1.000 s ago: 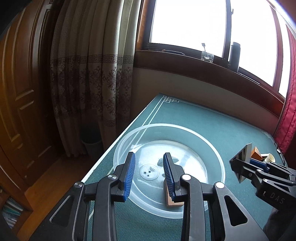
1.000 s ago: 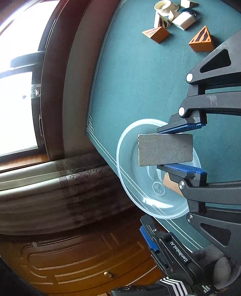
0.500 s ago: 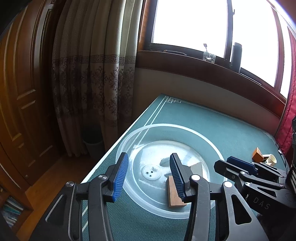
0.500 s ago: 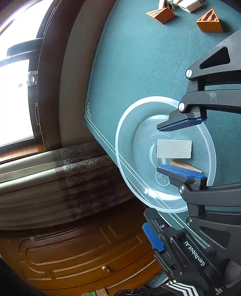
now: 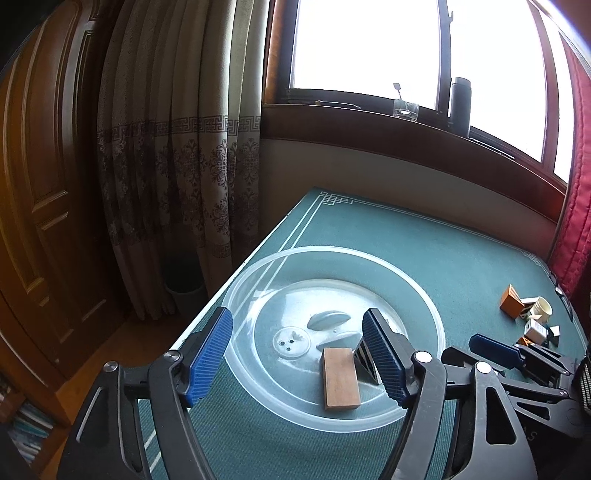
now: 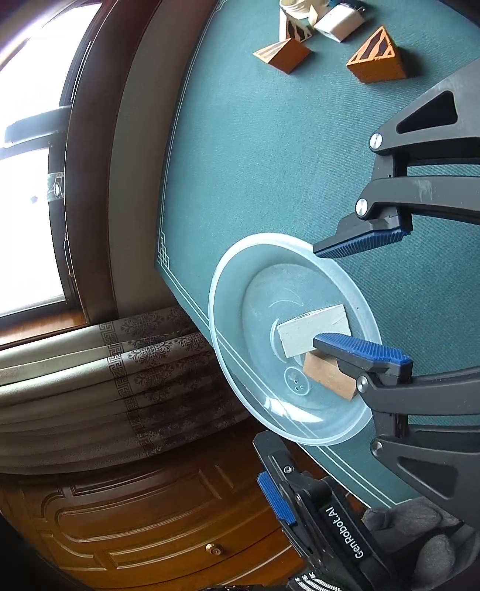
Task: Organize rigid objects
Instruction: 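Move both open tools away from the bowl back toward the objects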
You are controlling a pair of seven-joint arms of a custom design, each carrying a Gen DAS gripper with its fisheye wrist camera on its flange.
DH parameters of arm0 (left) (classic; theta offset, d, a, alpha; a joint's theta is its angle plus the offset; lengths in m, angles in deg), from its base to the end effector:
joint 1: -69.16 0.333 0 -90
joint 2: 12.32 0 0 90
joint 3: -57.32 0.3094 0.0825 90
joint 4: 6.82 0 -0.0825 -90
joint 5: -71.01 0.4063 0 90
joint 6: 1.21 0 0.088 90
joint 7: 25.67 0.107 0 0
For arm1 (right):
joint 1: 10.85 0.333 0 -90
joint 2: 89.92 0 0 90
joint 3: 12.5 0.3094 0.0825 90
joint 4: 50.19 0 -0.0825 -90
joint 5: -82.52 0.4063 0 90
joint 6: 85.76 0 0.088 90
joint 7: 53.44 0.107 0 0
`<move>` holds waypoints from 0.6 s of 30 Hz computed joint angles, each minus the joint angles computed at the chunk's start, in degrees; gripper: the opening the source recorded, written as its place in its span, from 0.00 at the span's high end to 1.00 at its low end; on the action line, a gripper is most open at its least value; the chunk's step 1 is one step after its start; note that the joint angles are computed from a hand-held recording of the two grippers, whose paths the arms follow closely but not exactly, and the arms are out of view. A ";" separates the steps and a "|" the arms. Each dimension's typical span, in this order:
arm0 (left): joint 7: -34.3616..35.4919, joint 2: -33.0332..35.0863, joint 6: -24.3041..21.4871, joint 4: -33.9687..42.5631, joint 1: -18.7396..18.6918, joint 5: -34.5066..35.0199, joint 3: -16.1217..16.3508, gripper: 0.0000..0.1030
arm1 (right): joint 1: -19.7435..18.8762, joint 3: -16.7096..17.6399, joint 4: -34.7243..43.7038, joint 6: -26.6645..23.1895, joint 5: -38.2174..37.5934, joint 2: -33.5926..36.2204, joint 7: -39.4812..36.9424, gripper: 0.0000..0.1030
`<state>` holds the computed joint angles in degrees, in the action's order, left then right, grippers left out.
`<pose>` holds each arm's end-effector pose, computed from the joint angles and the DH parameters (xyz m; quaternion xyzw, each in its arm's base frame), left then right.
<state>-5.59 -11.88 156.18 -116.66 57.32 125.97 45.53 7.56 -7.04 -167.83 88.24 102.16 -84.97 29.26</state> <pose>0.5613 -0.2810 0.5541 -0.6362 0.5992 -0.3650 0.3211 0.5887 0.2308 0.4831 -0.7008 0.5639 -0.1805 0.3980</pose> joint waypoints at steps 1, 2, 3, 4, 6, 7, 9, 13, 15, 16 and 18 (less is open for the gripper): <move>0.12 -0.01 -0.22 0.03 -0.13 0.03 -0.12 0.26 | 0.11 -0.27 -0.41 0.34 -0.39 -0.16 0.90 0.48; 0.49 0.12 -0.47 0.23 -0.25 -0.16 -0.22 0.25 | 0.08 -0.42 -0.80 0.58 -0.51 -0.35 1.43 0.47; 0.86 0.19 -0.72 0.38 -0.38 -0.30 -0.31 0.25 | 0.03 -0.57 -1.13 0.74 -0.68 -0.51 1.95 0.46; 1.11 0.25 -1.00 0.50 -0.53 -0.32 -0.38 0.24 | -0.10 -0.67 -0.89 0.65 -0.78 -0.30 2.20 0.45; 1.54 0.39 -1.49 0.82 -0.87 -0.18 -0.54 0.23 | -0.29 -0.90 -1.15 0.74 -1.10 -0.41 2.94 0.45; 1.72 0.45 -1.72 0.98 -1.06 -0.13 -0.61 0.22 | -0.34 -1.06 -1.54 0.91 -1.48 -0.62 3.48 0.44; 2.21 0.61 -2.07 1.32 -1.42 -0.17 -0.75 0.21 | -0.47 -1.33 -2.30 1.12 -2.22 -1.14 4.52 0.43; 2.88 0.80 -2.58 1.79 -2.14 0.28 -0.97 0.20 | -0.89 -1.65 -3.78 1.86 -3.43 -2.14 6.27 0.35; 3.27 0.96 -2.87 2.08 -2.51 0.45 -1.09 0.19 | -1.07 -1.88 -4.64 2.62 -4.46 -2.65 7.66 0.30; 3.44 1.03 -2.99 2.22 -2.70 0.52 -1.14 0.19 | -1.20 -1.94 -5.08 2.98 -4.75 -2.92 8.21 0.27; 3.98 1.13 -3.12 2.39 -3.01 0.41 -1.21 0.19 | -1.48 -1.94 -5.98 3.66 -4.92 -3.46 9.00 0.22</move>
<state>-1.61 -10.75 153.06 -114.27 54.31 126.38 44.32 6.08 -8.98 -173.81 91.90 97.24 -88.43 38.26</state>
